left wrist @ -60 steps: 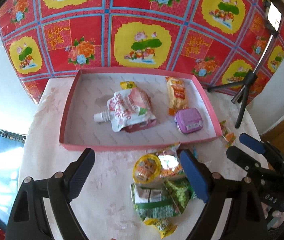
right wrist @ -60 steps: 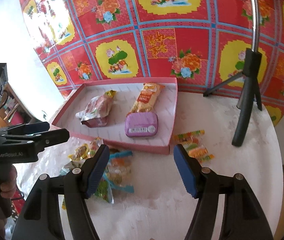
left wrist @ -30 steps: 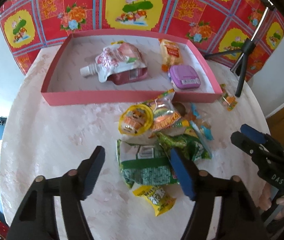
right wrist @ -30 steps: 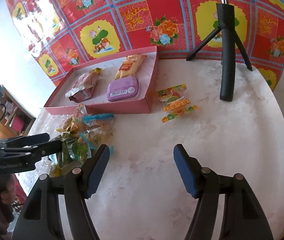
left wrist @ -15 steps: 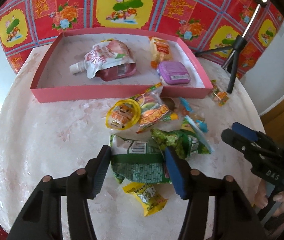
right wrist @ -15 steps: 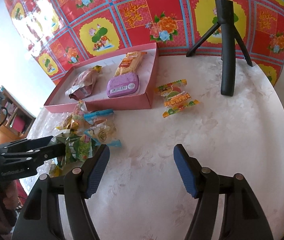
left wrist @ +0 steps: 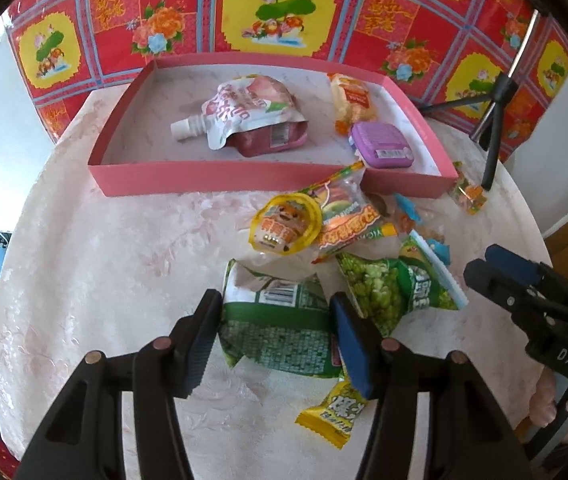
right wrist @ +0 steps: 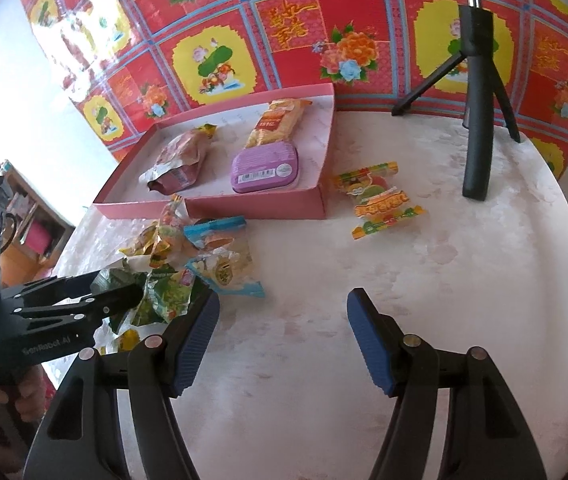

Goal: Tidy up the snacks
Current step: 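Withdraw both tools from the box, moving left tool toward the green snack bag, then close right tool on the clear blue-striped candy bag while left tool grasps the green snack bag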

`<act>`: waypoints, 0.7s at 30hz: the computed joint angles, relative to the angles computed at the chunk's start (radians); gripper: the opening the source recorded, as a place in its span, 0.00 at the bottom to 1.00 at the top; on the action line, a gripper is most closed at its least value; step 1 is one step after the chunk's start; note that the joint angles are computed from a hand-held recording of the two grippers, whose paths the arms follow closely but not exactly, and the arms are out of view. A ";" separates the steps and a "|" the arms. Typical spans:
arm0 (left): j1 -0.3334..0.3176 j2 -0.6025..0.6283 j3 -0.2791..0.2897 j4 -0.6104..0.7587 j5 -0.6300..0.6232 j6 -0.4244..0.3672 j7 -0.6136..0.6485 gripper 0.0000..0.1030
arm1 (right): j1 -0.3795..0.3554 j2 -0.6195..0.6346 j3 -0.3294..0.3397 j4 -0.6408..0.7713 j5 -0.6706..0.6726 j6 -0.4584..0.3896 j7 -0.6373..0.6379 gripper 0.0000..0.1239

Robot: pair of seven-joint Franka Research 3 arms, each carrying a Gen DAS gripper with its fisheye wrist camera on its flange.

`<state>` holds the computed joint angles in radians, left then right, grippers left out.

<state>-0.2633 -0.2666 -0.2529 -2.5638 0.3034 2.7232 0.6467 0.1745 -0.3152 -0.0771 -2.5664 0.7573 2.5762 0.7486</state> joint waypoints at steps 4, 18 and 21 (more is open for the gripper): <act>0.006 -0.010 -0.003 -0.010 0.017 0.008 -0.015 0.53 | 0.002 0.009 0.013 0.007 -0.009 0.014 0.025 0.53; 0.034 -0.024 0.004 -0.032 0.034 0.014 -0.045 0.51 | 0.024 0.108 0.024 0.093 0.041 -0.061 0.017 0.44; 0.036 -0.024 0.003 -0.036 0.037 0.023 -0.051 0.51 | 0.022 0.111 0.043 0.090 0.026 -0.034 0.011 0.43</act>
<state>-0.2277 -0.2903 -0.2495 -2.5998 0.3403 2.7466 0.5954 0.1967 -0.2041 -0.0345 -2.4763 0.7835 2.5423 0.7598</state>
